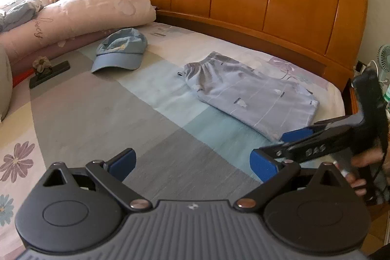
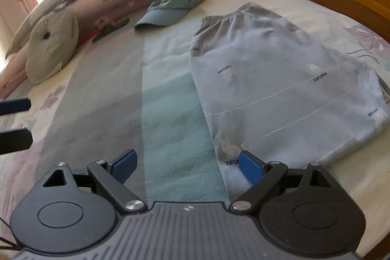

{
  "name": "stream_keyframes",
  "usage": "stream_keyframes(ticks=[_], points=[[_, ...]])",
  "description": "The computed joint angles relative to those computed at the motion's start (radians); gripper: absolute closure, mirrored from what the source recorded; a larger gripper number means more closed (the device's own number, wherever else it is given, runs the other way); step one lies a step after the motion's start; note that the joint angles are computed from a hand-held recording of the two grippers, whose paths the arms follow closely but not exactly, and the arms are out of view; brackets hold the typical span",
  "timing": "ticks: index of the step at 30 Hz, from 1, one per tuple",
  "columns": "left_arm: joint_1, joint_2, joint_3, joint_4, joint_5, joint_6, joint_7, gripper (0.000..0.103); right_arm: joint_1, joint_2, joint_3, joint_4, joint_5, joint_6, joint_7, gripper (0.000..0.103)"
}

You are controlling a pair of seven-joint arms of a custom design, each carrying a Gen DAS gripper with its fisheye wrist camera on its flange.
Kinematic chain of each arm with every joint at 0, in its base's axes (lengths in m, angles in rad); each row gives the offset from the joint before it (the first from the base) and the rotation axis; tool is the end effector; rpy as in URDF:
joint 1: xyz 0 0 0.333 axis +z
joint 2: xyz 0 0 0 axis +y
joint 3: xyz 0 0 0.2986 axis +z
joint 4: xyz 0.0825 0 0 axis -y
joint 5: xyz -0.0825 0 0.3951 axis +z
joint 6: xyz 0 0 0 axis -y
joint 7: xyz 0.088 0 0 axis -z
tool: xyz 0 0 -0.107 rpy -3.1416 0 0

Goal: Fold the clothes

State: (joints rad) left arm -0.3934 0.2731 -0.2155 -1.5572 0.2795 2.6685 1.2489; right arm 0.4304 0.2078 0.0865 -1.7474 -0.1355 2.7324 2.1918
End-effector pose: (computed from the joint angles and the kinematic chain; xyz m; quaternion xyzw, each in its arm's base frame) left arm 0.5803 -0.3910 0.5737 -0.4851 0.7690 -0.3605 0.2082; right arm 0.5883 0.3350 0.5222 -0.6502 0.6574 -0.1210 0.3612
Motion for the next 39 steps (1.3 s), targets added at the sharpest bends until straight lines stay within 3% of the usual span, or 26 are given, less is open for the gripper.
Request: stream_keyframes(ticks=[3, 6, 14, 18, 23, 30, 39], points=[[0.005, 0.0, -0.006, 0.003, -0.014, -0.012, 0.021, 0.003, 0.018, -0.035, -0.022, -0.013, -0.072, -0.031, 0.074, 0.01], [0.011, 0.005, -0.016, 0.013, -0.04, -0.021, 0.053, 0.003, 0.033, -0.071, -0.032, -0.012, -0.192, -0.128, 0.17, 0.009], [0.003, 0.03, -0.031, 0.06, -0.096, -0.046, 0.113, 0.003, 0.023, -0.17, 0.023, -0.055, -0.299, -0.333, 0.375, 0.001], [-0.001, 0.046, -0.045, 0.09, -0.123, -0.08, 0.165, 0.003, 0.023, -0.196, 0.051, -0.065, -0.327, -0.363, 0.436, 0.0], [-0.008, 0.023, -0.053, 0.061, -0.164, -0.051, 0.183, 0.003, 0.038, -0.203, 0.077, -0.039, -0.371, -0.43, 0.482, 0.0], [0.035, -0.029, -0.096, 0.002, -0.338, -0.017, 0.286, 0.001, 0.064, -0.21, 0.097, -0.019, -0.414, -0.474, 0.552, 0.0], [0.01, -0.072, -0.062, -0.029, -0.259, -0.014, 0.202, 0.001, 0.101, -0.2, 0.115, 0.032, -0.465, -0.547, 0.597, 0.0]])
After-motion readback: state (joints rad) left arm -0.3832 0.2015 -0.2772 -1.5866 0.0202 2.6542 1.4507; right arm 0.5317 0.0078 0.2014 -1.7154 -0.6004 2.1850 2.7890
